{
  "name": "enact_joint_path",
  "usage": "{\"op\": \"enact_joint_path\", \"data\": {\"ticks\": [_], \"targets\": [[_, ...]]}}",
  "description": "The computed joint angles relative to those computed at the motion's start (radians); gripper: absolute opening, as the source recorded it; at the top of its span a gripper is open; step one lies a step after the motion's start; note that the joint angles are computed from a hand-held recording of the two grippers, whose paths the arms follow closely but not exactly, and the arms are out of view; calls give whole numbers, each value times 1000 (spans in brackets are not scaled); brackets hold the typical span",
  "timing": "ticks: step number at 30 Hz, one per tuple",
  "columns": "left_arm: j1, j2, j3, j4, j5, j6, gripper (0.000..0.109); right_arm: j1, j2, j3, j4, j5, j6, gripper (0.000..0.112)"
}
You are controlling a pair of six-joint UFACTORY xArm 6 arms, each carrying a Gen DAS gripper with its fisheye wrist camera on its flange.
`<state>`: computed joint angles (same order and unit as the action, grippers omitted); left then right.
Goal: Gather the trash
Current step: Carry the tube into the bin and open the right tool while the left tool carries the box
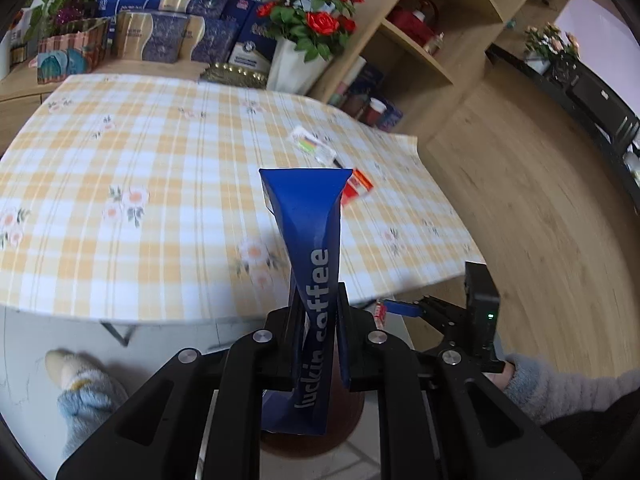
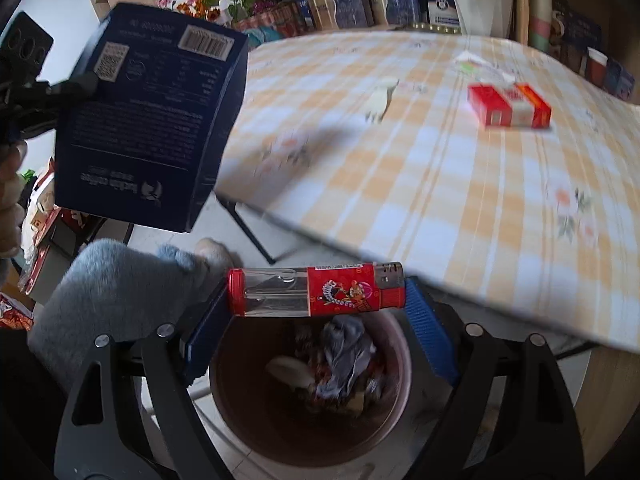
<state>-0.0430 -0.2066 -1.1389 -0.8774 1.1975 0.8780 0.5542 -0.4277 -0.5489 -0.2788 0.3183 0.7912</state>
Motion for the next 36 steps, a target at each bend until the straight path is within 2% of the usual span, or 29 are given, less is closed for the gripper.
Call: {"op": "enact_joint_path", "data": {"ticks": [3,7,13,15,21,27,36], "targets": [[8,-44,50,15,18,15,14,40,8,20,-9,15,38,84],[9,-79,99,31,28,25,14,67,42,26,34,34,10,84],[-9,-97,154,80,12,29,14,76,99,24,169,-1,-71,84],[-19,-99,165,102,-1,26,14,80,106,16,210,-10,-110,92],[-36,-89,183,137,-5,46,14,37,5,37,-20,-1,117,94],[-87,-103,229,197,-47,86,14,-15,-132,78,-199,66,321,96],[-181,-57,253,311,-99,72,14,-37,-214,89,-276,147,390,97]]}}
